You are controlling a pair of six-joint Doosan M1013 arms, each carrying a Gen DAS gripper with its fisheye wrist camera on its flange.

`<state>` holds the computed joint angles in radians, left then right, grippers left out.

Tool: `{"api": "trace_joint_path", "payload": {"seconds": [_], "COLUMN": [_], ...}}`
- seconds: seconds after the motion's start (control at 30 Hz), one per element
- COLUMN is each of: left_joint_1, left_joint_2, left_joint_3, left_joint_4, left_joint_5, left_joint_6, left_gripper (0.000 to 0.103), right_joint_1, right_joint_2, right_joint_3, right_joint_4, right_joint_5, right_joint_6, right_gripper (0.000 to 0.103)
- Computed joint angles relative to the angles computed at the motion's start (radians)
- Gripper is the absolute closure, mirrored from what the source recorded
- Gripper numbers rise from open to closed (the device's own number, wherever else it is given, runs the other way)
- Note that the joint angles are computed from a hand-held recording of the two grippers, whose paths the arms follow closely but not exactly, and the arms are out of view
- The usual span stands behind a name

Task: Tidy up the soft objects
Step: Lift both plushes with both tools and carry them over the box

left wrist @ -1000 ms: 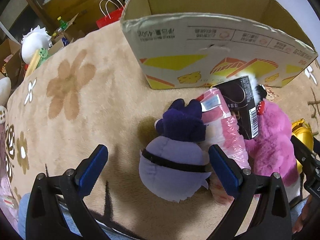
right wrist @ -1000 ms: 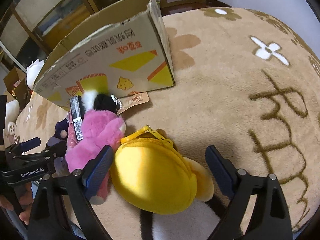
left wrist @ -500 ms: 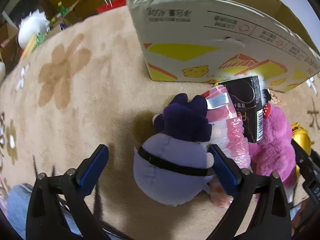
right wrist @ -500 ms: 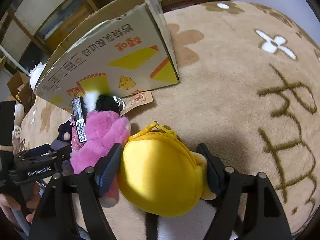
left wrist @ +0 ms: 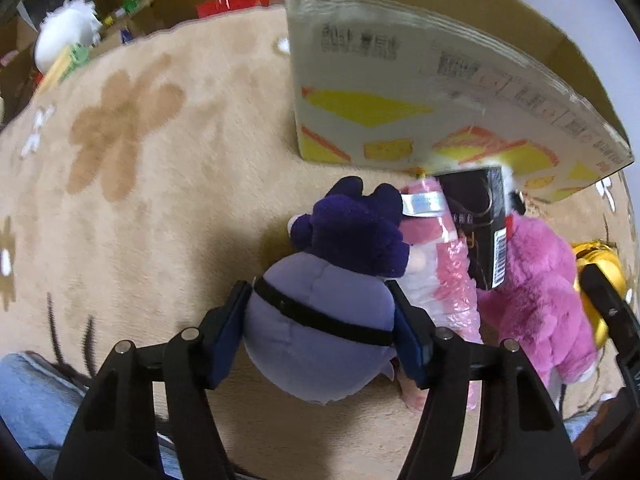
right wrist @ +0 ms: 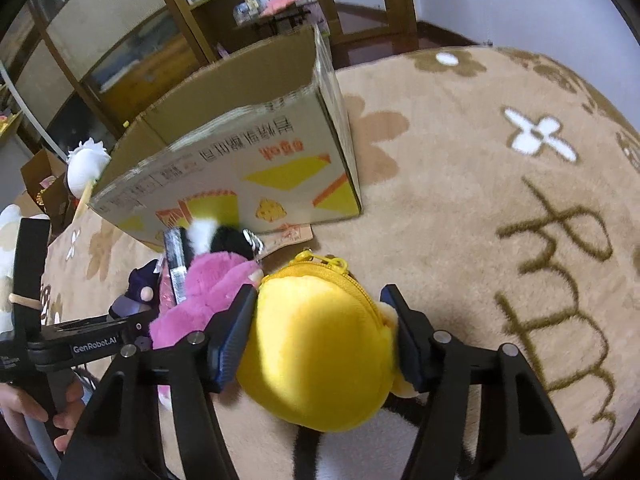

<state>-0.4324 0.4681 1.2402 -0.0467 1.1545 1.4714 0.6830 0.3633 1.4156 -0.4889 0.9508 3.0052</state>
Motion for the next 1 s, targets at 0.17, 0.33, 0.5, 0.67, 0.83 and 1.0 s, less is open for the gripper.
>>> {"api": "trace_joint_path", "payload": {"seconds": [0.17,0.33,0.5,0.67,0.83,1.0], "left_joint_1": [0.000,-0.018,-0.032,-0.047,-0.055,-0.057], "left_joint_2": [-0.055,-0.119,-0.167,-0.177,-0.173,-0.150], "left_joint_3": [0.050,0.101,0.127,0.121,0.098,0.057], "left_joint_4": [0.008,0.084,0.143,0.224,0.269,0.284], "left_joint_5": [-0.112,-0.244,-0.350,-0.414,-0.444,-0.455], "left_joint_6": [-0.023,-0.056,-0.077,-0.107,-0.131,-0.127], "left_gripper": [0.038,0.038,0.038,0.038,0.038,0.038], "right_joint_1": [0.025,0.045,0.064,0.068,0.061,0.052], "right_joint_2": [-0.014,-0.032,-0.042,-0.041,-0.028,-0.006], "right_joint_3": [-0.004,0.002,-0.011,-0.036,-0.072,-0.112], "right_joint_4": [-0.128,-0.248,-0.372,-0.442,-0.483,-0.504], "right_joint_5": [0.029,0.032,0.045,0.049,0.049,0.054], "right_joint_6": [0.059,0.129,0.176,0.168,0.133,0.062], "right_gripper": [0.037,0.038,0.038,0.038,0.038,0.038]}}
